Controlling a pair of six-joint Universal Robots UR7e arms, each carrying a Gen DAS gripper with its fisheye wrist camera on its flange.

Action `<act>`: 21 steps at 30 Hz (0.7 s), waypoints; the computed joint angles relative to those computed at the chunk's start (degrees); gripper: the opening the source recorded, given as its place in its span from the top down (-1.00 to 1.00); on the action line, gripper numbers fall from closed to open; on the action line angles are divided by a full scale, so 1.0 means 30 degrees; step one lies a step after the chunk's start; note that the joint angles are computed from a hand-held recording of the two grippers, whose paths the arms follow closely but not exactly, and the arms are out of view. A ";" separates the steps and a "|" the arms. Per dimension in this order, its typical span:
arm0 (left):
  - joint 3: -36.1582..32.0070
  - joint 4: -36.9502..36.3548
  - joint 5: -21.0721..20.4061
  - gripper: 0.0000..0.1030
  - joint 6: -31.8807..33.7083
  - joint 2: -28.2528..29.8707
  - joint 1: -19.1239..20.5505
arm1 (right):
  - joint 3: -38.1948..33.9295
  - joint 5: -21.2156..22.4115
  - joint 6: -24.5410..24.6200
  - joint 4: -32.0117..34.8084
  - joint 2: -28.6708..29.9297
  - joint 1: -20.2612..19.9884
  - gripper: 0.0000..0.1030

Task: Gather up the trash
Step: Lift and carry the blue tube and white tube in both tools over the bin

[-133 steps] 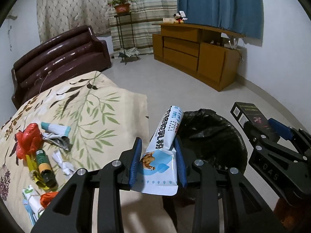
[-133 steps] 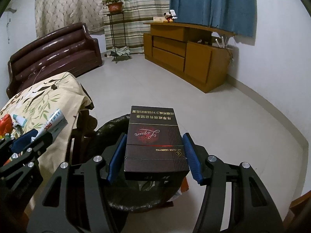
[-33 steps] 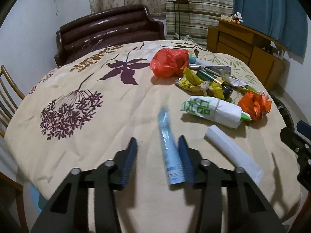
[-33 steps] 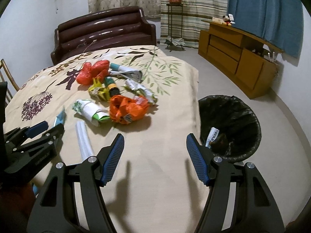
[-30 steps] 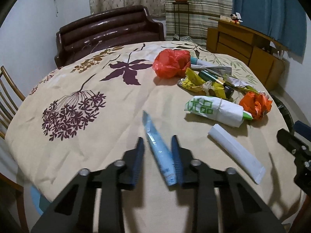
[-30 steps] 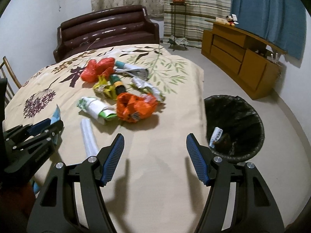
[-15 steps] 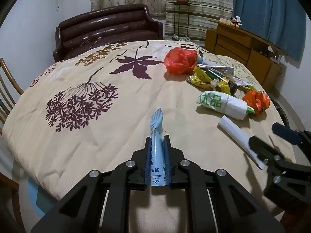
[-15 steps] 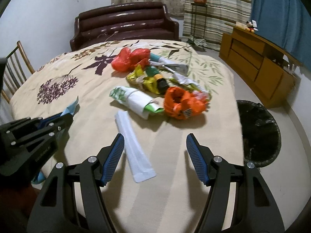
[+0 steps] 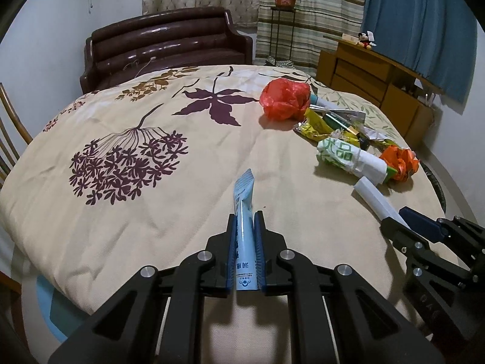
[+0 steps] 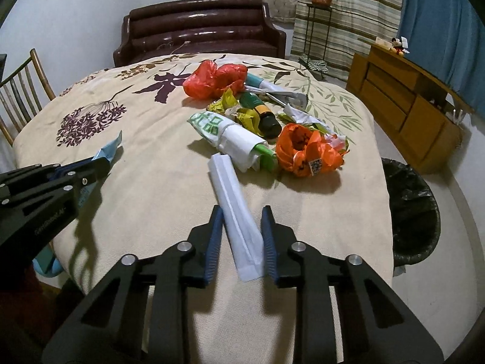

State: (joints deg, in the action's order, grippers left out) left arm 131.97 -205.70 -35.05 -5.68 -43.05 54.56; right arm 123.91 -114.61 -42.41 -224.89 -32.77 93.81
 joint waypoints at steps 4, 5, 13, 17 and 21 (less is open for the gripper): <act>-0.0029 0.0054 -0.0004 0.77 -0.0014 0.0009 0.0002 | -0.0015 0.0019 0.0064 0.0075 -0.0020 0.0011 0.54; -0.0032 0.0046 0.0013 0.77 0.0002 0.0025 -0.0019 | -0.0011 0.0034 0.0084 0.0098 -0.0036 0.0007 0.54; -0.0129 -0.0073 0.0122 0.77 0.0179 0.0128 -0.0205 | 0.0005 0.0135 0.0235 0.0255 -0.0144 0.0013 0.56; -0.0005 -0.0298 0.0240 0.77 0.0167 -0.0005 -0.0415 | 0.0039 0.0223 0.0280 0.0264 -0.0212 0.0083 0.57; 0.0081 -0.0540 0.0276 0.77 0.0251 -0.0119 -0.0627 | 0.0188 0.0404 0.0437 0.0237 -0.0416 0.0199 0.58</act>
State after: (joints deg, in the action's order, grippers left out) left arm 132.21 -207.32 -34.22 -4.92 -43.41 52.68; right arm 124.48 -113.40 -41.10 -224.17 -34.02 94.41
